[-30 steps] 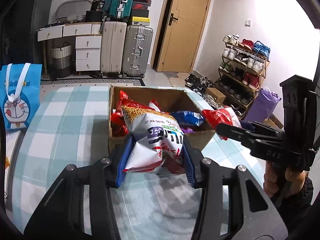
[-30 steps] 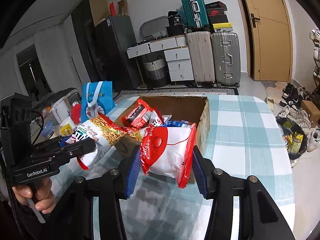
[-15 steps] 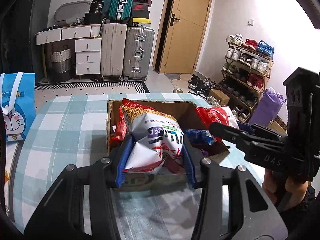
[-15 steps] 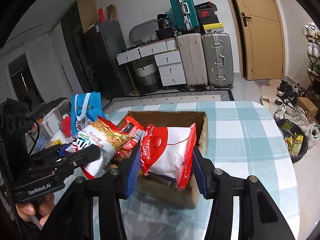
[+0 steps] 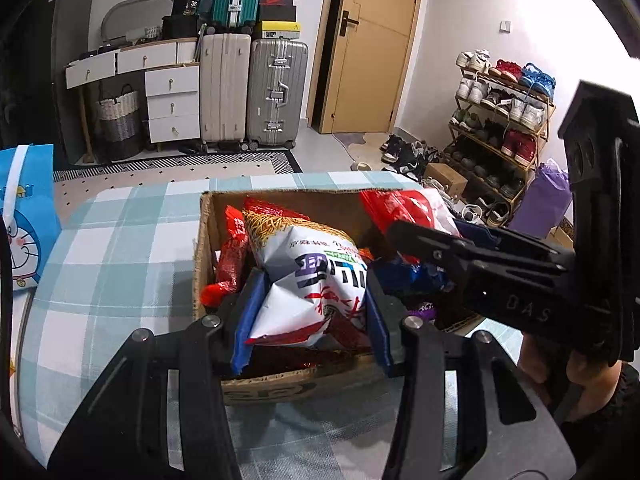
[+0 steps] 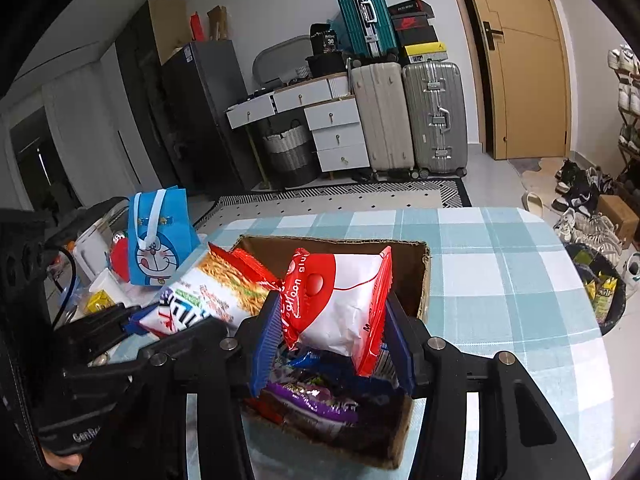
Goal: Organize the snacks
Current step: 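Carry the balloon glue bag and noodle snack bag over the box with both tools, then open both tools to drop the bags into the box and withdraw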
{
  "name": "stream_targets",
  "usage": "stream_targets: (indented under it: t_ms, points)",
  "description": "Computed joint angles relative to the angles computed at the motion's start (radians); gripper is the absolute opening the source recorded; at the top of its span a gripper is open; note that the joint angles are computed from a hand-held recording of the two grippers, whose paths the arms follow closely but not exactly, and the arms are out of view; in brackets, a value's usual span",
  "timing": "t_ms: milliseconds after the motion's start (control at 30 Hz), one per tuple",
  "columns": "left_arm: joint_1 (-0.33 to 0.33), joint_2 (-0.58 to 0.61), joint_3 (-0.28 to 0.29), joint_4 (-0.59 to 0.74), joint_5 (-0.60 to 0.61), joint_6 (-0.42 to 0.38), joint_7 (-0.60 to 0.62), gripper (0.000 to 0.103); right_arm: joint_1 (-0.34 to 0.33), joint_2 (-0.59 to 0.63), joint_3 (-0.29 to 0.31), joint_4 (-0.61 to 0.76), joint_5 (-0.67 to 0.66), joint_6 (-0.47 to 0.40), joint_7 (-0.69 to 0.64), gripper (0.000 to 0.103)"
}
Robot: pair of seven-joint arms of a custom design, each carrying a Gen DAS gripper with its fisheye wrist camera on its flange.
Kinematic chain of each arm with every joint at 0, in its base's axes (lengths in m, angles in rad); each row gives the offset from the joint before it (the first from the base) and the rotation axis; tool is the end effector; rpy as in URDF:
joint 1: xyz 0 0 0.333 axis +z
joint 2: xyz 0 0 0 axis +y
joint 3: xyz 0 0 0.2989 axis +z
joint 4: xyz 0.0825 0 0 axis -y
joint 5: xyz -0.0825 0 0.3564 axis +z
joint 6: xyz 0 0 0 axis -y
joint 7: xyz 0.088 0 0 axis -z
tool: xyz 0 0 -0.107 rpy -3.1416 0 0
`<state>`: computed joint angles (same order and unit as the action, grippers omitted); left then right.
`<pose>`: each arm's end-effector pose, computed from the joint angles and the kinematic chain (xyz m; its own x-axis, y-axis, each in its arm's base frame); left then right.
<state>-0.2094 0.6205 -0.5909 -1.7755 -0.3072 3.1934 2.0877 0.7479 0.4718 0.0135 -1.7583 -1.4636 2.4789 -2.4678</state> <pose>0.5387 -0.4131 0.3543 -0.7302 -0.6653 0.1555 -0.5050 0.3724 -0.7786 0.4696 0.4512 0.3241 -0.2053 -0.9459 -0.2513 -0.4996 0.3221 -0.8042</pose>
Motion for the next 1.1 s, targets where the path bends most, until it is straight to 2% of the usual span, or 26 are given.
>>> stream_targets:
  t_ms: [467,633,700,767,833,900,933,1000,1067,1100]
  points:
    - [-0.112,0.085,0.11,0.125,0.019,-0.043,-0.035,0.044,-0.015,0.02,-0.023,0.006,-0.031,0.062,0.025,0.05]
    - [-0.127,0.093,0.133,0.148,0.02,-0.077,-0.045,0.045,-0.015,0.015,-0.018,0.008,-0.04,0.064,0.019,0.052]
    - [-0.114,0.091,0.12,0.143,0.015,-0.079,-0.037,0.047,-0.011,0.003,-0.017,-0.005,-0.059,0.057,0.033,0.054]
    - [-0.097,0.079,0.105,0.121,0.007,-0.069,-0.026,0.056,-0.007,-0.01,-0.01,-0.018,-0.06,0.034,0.034,0.06]
    - [-0.085,0.058,0.098,0.09,-0.003,-0.048,-0.025,0.072,-0.002,-0.026,-0.002,-0.036,-0.072,0.017,0.037,0.063]
    - [-0.062,0.04,0.078,0.055,-0.009,-0.019,-0.018,0.081,0.001,-0.044,0.011,-0.057,-0.075,-0.003,0.029,0.066]
    - [-0.031,0.029,0.048,0.03,-0.011,-0.005,-0.007,0.082,0.003,-0.049,0.02,-0.062,-0.062,-0.022,0.015,0.071]
    - [-0.006,0.005,0.027,-0.015,-0.01,0.021,-0.004,0.086,0.013,-0.064,0.031,-0.082,-0.06,-0.056,0.015,0.079]
    - [0.027,-0.019,-0.003,-0.073,-0.002,0.065,-0.001,0.091,0.017,-0.079,0.042,-0.104,-0.074,-0.069,0.042,0.093]
    - [0.044,-0.03,-0.017,-0.101,0.006,0.087,-0.004,0.099,0.018,-0.086,0.048,-0.114,-0.081,-0.071,0.055,0.098]
